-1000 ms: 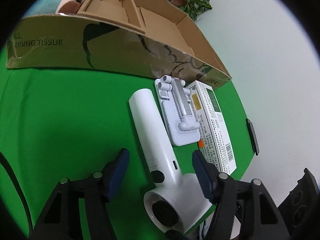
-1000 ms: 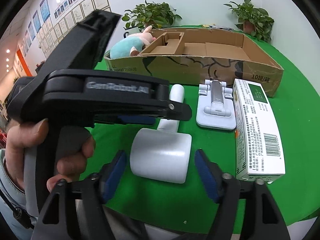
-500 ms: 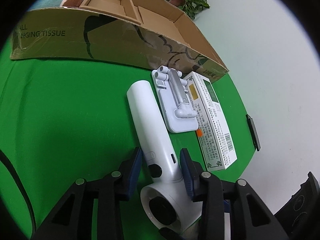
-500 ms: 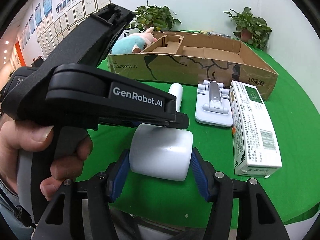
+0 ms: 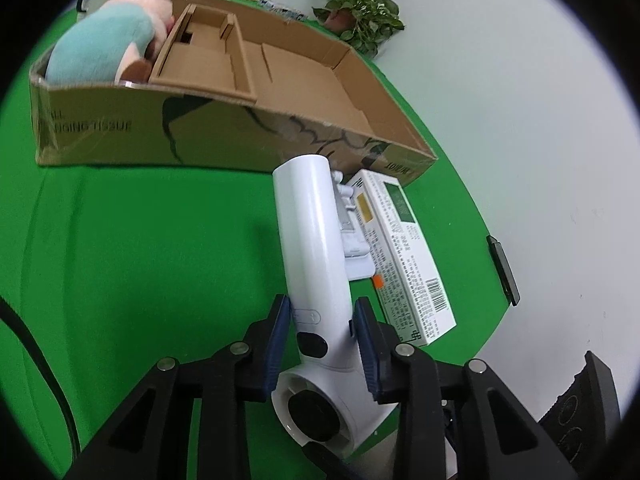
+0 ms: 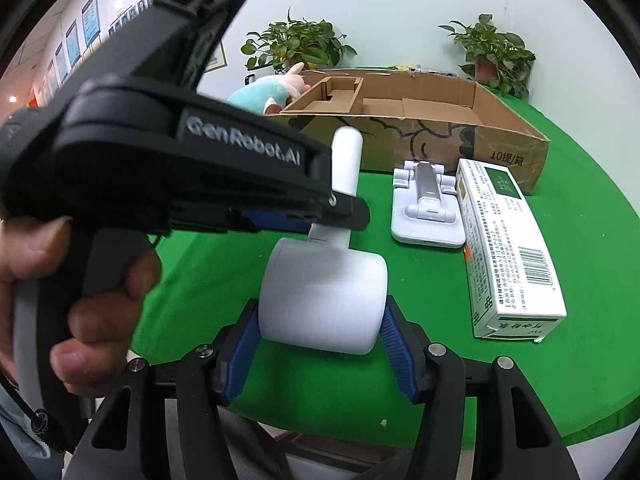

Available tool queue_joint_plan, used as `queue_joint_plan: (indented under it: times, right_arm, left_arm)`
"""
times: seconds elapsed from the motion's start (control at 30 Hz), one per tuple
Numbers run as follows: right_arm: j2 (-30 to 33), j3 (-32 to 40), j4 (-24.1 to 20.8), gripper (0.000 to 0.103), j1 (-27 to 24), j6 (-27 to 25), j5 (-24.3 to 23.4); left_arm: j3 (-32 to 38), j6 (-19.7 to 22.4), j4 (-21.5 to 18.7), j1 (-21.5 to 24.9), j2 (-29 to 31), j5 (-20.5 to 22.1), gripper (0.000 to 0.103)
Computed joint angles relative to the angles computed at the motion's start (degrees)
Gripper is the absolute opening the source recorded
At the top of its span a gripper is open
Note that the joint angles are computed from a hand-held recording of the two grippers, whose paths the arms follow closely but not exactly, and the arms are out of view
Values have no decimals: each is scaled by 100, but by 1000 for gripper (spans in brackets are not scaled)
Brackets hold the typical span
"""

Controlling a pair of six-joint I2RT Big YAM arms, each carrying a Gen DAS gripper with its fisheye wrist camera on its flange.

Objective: Organize objects
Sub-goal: 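Grasp the white lint roller by its head with the right gripper, then lift the lint roller with the right gripper and carry it over the box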

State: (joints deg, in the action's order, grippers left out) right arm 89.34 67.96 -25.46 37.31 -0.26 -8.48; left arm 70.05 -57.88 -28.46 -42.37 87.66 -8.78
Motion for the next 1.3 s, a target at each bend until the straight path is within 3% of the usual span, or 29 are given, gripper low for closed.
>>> queue_joint_plan:
  times: [0.37, 0.57, 0.73, 1.0, 1.3]
  right_arm:
    - [-155, 86, 282, 54, 29, 63, 375]
    - [-99, 448, 318, 54, -4, 48, 464]
    - [45, 939, 191, 54, -57, -3, 469]
    - [751, 2488, -634, 54, -265, -210, 102]
    - [2209, 5047, -2151, 55, -494, -318, -487]
  left_arm:
    - [440, 619, -155, 47, -71, -270, 31]
    - [801, 1007, -209, 174, -23, -362, 31]
    - [1291, 1339, -486, 345, 64, -392, 31]
    - [2396, 1626, -1104, 835, 469, -221, 32]
    - [3707, 1637, -2004, 1326, 1300, -51, 32]
